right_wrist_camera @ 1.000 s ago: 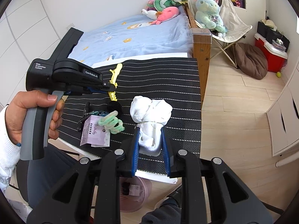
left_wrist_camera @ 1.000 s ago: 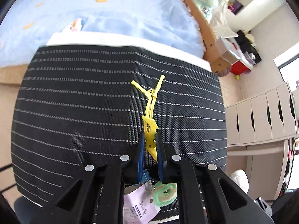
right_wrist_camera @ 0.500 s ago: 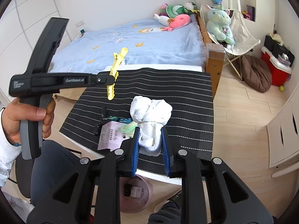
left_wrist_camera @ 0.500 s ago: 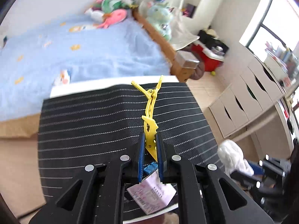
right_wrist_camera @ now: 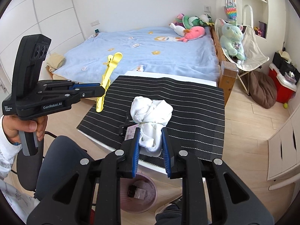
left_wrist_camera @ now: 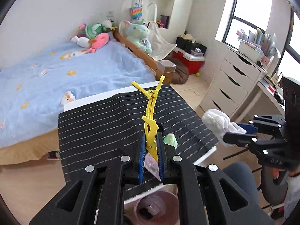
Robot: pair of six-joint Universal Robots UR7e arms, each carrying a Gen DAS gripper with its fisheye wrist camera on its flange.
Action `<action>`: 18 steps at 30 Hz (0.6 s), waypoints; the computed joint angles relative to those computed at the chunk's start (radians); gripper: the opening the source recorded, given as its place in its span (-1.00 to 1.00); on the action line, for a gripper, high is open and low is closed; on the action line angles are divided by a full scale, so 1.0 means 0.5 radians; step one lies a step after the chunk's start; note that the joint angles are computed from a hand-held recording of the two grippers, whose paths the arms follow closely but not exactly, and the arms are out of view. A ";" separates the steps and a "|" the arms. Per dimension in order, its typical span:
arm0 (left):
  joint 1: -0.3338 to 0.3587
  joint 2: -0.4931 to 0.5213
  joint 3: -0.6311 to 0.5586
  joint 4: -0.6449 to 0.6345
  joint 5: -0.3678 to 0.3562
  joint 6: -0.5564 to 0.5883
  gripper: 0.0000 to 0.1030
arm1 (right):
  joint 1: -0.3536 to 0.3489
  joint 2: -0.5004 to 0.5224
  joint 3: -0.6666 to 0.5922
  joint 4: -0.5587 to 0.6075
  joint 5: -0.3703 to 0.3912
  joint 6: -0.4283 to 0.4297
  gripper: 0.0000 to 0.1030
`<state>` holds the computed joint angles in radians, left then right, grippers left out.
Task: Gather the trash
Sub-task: 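Carry the socks over the pink bin and open the right tool while the left tool lifts the clip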
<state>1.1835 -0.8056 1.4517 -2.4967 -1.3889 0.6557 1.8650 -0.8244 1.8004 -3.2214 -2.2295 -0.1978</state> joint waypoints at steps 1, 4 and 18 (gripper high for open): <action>0.003 -0.023 0.027 -0.009 -0.002 0.021 -0.78 | 0.013 0.002 0.005 -0.004 0.003 -0.002 -0.58; 0.013 -0.111 0.141 -0.042 -0.008 0.091 -0.78 | 0.051 0.003 0.033 -0.028 0.005 -0.003 -0.58; 0.090 -0.391 0.504 -0.095 0.004 0.259 -0.78 | 0.160 0.022 0.171 -0.024 -0.010 0.104 -0.58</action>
